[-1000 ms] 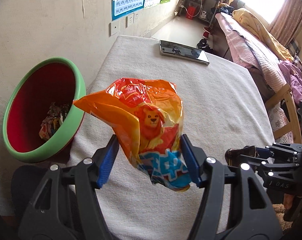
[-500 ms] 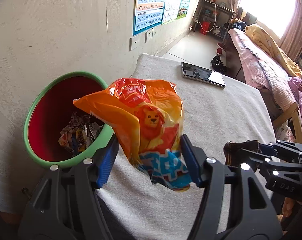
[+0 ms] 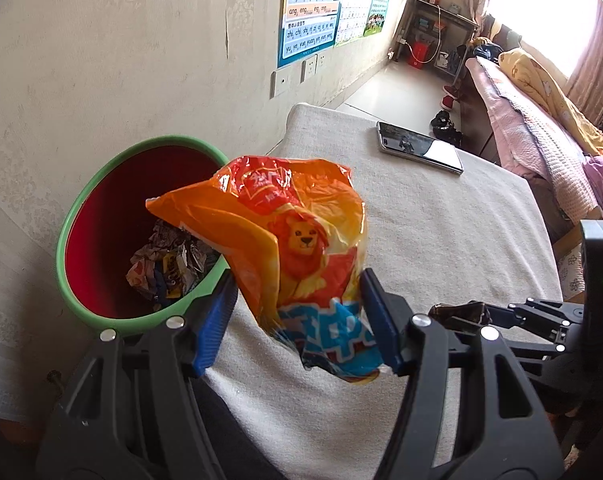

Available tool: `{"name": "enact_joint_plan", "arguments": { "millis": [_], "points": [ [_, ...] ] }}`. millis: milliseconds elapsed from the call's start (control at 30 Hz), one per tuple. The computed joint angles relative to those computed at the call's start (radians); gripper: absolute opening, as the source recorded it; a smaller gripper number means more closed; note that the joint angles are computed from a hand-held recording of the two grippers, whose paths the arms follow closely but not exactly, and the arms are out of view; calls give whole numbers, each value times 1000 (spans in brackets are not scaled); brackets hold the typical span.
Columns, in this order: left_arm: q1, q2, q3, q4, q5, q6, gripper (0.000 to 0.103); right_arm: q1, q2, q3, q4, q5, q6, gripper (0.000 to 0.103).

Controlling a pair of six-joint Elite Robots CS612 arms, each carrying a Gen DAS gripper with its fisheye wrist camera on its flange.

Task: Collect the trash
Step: 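Carry the orange bag and brown wrapper over the bin with both tools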

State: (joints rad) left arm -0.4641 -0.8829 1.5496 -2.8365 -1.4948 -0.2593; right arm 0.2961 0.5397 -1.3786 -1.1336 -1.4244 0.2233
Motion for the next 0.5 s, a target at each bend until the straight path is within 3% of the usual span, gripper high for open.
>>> {"name": "enact_joint_plan", "arguments": {
  "millis": [67,167,500],
  "points": [
    [1,2,-2,4,-1,-2,60,-2,5,-5,9,7,2,35],
    [2,3,-4,2,-1,1,60,-5,12,-16,30,12,9,44],
    [4,6,-3,9,3,-3,60,-10,24,-40,93,34,22,45]
  ]
}}
